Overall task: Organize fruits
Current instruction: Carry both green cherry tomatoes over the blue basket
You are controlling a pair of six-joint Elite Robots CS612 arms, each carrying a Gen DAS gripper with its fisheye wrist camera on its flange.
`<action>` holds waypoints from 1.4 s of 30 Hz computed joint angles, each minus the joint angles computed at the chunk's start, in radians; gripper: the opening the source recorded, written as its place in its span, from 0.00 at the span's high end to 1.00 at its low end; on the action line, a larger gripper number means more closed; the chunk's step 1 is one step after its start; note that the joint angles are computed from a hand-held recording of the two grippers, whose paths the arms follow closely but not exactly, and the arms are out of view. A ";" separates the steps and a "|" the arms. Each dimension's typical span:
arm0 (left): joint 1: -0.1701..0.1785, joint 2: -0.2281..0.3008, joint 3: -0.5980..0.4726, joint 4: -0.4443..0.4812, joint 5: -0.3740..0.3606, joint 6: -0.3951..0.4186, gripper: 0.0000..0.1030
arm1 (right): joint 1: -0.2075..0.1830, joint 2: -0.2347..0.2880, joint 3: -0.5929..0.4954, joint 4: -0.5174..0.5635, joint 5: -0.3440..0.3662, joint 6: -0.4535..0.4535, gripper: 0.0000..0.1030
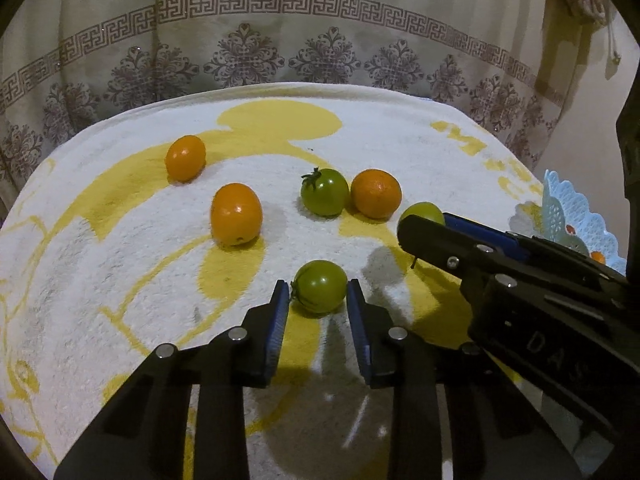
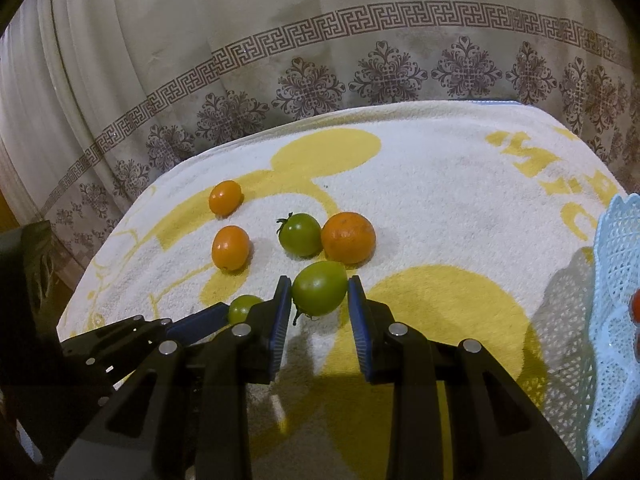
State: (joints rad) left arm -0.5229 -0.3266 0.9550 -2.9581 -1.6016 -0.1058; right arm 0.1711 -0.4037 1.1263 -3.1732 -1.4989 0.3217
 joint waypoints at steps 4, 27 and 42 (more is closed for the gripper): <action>-0.002 -0.012 0.021 -0.032 0.046 -0.023 0.73 | 0.002 -0.003 0.005 -0.019 -0.011 -0.006 0.71; -0.008 -0.013 0.024 -0.025 0.078 -0.015 0.61 | -0.001 -0.002 0.009 -0.017 -0.001 0.011 0.71; -0.001 -0.007 0.009 -0.010 0.066 -0.046 0.72 | 0.001 -0.004 0.018 -0.050 -0.006 0.010 0.71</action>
State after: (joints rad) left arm -0.5240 -0.3337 0.9638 -2.9684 -1.5352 -0.1517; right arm 0.1723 -0.4080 1.1441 -3.2230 -1.5052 0.3313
